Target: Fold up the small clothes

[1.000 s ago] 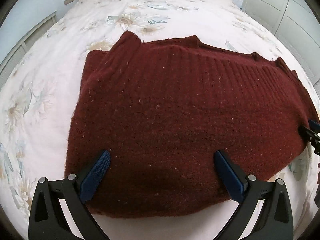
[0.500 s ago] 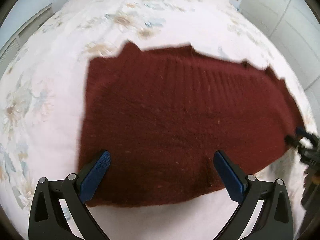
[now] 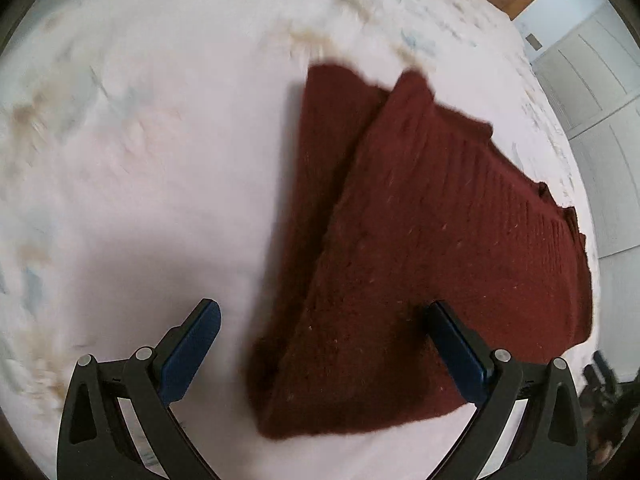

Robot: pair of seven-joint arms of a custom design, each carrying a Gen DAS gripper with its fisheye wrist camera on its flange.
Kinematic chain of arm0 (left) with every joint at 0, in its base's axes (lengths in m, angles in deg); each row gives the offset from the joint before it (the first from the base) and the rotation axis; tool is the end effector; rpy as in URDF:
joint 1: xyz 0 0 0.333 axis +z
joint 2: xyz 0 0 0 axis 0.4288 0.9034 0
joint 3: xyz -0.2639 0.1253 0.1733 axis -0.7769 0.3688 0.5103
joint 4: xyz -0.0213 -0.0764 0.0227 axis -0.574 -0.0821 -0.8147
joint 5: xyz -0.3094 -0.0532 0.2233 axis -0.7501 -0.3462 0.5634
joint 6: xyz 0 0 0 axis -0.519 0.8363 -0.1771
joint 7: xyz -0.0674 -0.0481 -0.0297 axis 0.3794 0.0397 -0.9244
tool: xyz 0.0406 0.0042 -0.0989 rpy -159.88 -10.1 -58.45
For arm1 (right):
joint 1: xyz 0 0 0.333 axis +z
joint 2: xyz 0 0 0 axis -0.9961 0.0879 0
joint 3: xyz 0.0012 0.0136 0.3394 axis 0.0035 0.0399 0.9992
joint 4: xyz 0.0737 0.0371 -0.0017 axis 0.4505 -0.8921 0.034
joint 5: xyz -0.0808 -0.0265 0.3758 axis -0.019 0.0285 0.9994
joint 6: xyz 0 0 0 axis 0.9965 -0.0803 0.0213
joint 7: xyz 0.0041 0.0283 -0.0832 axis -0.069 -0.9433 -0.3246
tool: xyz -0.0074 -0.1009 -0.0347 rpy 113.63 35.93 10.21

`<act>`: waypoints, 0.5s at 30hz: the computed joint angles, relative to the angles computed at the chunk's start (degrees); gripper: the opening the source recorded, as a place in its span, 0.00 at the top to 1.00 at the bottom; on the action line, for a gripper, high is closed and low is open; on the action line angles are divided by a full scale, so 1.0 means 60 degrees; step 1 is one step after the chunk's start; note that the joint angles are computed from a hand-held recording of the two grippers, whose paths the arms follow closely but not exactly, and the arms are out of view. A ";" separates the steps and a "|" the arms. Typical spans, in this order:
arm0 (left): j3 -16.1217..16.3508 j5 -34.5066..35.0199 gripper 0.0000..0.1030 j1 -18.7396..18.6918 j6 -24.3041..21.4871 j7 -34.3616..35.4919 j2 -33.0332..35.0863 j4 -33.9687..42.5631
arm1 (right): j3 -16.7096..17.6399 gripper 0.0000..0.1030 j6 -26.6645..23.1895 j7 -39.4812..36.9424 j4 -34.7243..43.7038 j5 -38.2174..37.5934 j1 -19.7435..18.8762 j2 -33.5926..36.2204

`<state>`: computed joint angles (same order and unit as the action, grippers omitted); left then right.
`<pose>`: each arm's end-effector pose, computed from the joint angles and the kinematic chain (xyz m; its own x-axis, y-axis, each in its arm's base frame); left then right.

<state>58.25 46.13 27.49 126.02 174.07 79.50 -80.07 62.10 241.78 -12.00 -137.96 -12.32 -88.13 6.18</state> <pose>0.5984 -0.0915 0.3046 0.2207 -0.9191 0.3265 -0.9256 -0.3029 -0.2271 0.5247 -0.0462 0.3279 0.1454 -0.9883 -0.0455 -0.8588 -0.1032 -0.5018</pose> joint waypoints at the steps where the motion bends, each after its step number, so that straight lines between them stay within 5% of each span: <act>1: -0.0160 -0.0211 0.02 0.0114 0.0105 0.0176 0.0134 0.0048 | -0.0025 0.00 -0.0029 0.0029 -0.0004 0.0004 -0.0022 0.0009; 5: -0.0557 -0.0512 0.02 0.0361 0.0449 0.0708 0.0266 -0.0005 | 0.0005 0.00 0.0003 -0.0120 0.0001 0.0279 -0.0123 0.0017; 7: -0.0941 -0.0939 0.18 0.0691 0.0140 0.1364 0.0355 0.0189 | 0.0050 0.00 -0.0058 -0.0296 0.0042 0.0565 -0.0198 0.0009; 9: -0.1192 -0.1460 0.49 0.0884 -0.0053 0.1928 0.0392 0.0336 | 0.0030 0.00 -0.0121 -0.0423 0.0068 0.0746 -0.0214 -0.0014; 11: -0.1301 -0.1989 0.65 0.0939 -0.0061 0.2345 0.0326 0.0375 | -0.0033 0.00 -0.0153 -0.0462 0.0115 0.0769 -0.0183 -0.0017; 15: -0.0562 -0.1202 0.70 0.0039 -0.0015 0.1833 -0.0052 0.0398 | -0.0093 0.00 -0.0187 -0.0831 0.0166 0.1276 -0.0225 -0.0136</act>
<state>54.87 38.92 27.72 125.93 185.07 79.18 -77.68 61.55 240.66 -16.98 -136.96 -4.66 -89.47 5.36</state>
